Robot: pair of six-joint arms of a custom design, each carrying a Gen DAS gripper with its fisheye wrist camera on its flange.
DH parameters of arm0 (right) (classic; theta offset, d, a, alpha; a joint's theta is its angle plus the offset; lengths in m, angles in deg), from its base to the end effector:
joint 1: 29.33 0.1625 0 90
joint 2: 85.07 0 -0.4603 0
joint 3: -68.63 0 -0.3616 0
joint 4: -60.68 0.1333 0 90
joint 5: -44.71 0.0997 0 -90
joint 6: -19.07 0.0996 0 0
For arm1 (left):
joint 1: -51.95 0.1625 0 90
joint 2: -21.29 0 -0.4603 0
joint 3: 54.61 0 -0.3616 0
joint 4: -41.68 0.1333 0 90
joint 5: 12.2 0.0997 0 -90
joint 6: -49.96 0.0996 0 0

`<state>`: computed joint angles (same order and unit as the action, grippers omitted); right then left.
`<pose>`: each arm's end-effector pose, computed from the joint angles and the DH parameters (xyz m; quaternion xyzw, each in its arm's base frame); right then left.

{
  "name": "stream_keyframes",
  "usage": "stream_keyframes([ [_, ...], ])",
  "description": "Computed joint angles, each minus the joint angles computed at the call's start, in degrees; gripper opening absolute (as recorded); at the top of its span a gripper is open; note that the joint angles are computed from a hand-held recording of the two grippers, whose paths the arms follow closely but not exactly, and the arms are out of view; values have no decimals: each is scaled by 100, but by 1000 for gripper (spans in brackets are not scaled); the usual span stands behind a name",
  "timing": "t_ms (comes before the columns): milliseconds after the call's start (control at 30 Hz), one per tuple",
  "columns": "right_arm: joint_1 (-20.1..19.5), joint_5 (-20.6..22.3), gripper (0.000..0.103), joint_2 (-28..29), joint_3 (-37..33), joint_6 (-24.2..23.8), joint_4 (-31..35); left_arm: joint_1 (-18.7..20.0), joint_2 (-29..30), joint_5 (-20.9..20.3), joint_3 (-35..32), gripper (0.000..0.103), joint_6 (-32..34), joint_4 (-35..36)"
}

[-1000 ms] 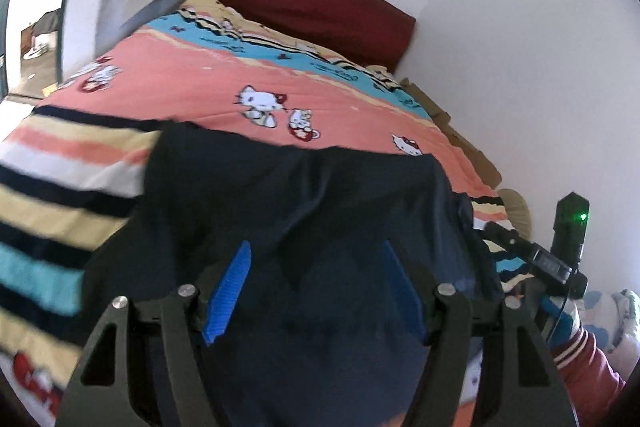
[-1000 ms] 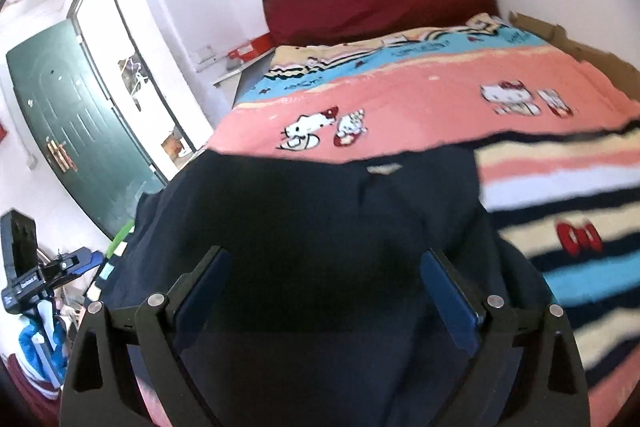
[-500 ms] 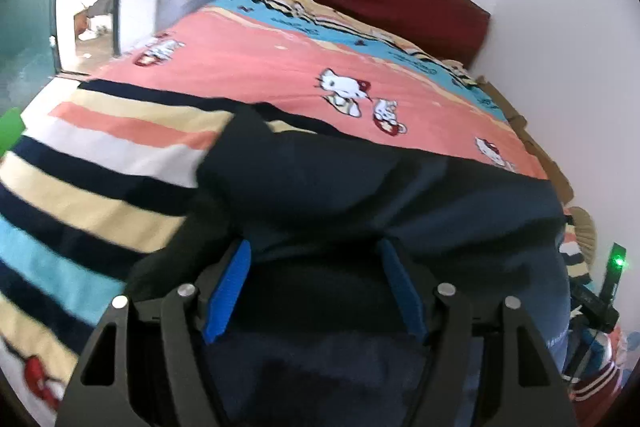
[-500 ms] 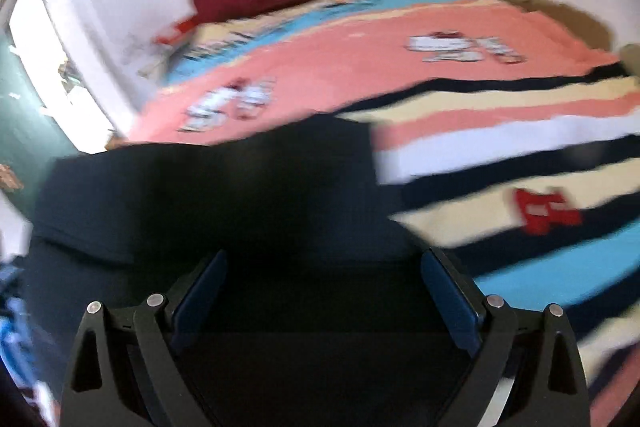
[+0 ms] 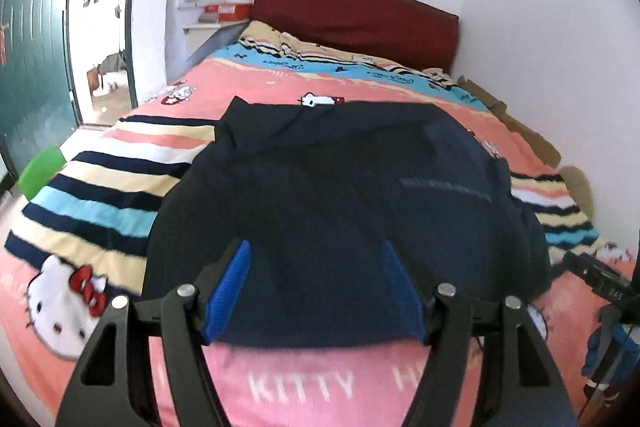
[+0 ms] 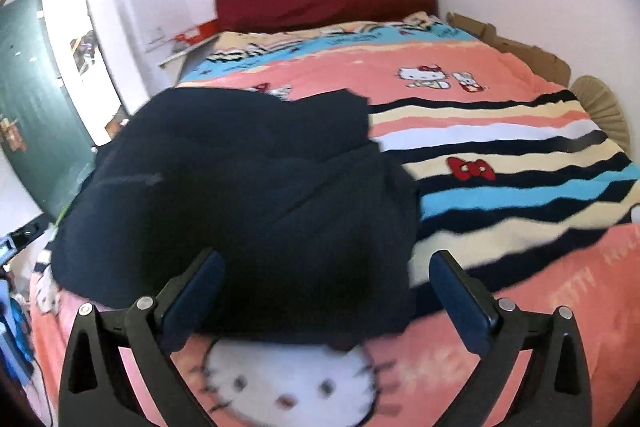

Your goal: Fold large clothes

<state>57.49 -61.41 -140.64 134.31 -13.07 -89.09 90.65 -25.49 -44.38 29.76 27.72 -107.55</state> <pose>0.0637 -0.7584 0.4927 0.1677 -0.8848 0.3576 0.2474 -0.4212 -0.6162 0.2648 0.1279 0.8551 -0.4159 0.2820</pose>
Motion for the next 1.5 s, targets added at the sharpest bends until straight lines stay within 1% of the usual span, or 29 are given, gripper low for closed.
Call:
stream_keyframes([
  [33,20,54,102,-136,293,-17,-165,-92,-22,175,116,67,-97,33],
  [67,46,87,103,-245,552,-65,-327,-206,-43,452,271,67,-217,83],
  [133,108,75,103,-397,980,-239,-679,-356,-87,754,490,67,-393,128],
  [167,134,61,103,-445,1134,-327,-810,-420,-114,841,618,67,-403,49],
  [200,165,50,103,-508,1314,-421,-929,-459,-134,890,732,67,-340,-100],
  [267,193,66,103,-594,1552,-521,-1056,-542,-178,990,913,67,-411,-171],
  [367,212,82,103,-678,1822,-643,-1218,-633,-229,1069,1119,67,-346,-435],
  [500,196,127,103,-778,2122,-683,-1303,-724,-297,1180,1312,67,-417,-414],
  [733,154,107,103,-893,2501,-750,-1615,-779,-361,1128,1464,67,-528,-292],
  [1033,128,99,103,-968,2724,-889,-2082,-772,-401,978,1529,67,-804,21],
  [1167,112,113,103,-998,2767,-902,-2193,-755,-438,908,1546,67,-982,175],
  [1367,116,83,103,-1006,2786,-908,-2310,-752,-506,892,1644,67,-1182,159],
  [1500,127,89,103,-1013,2807,-942,-2364,-740,-527,849,1655,67,-1169,224],
])
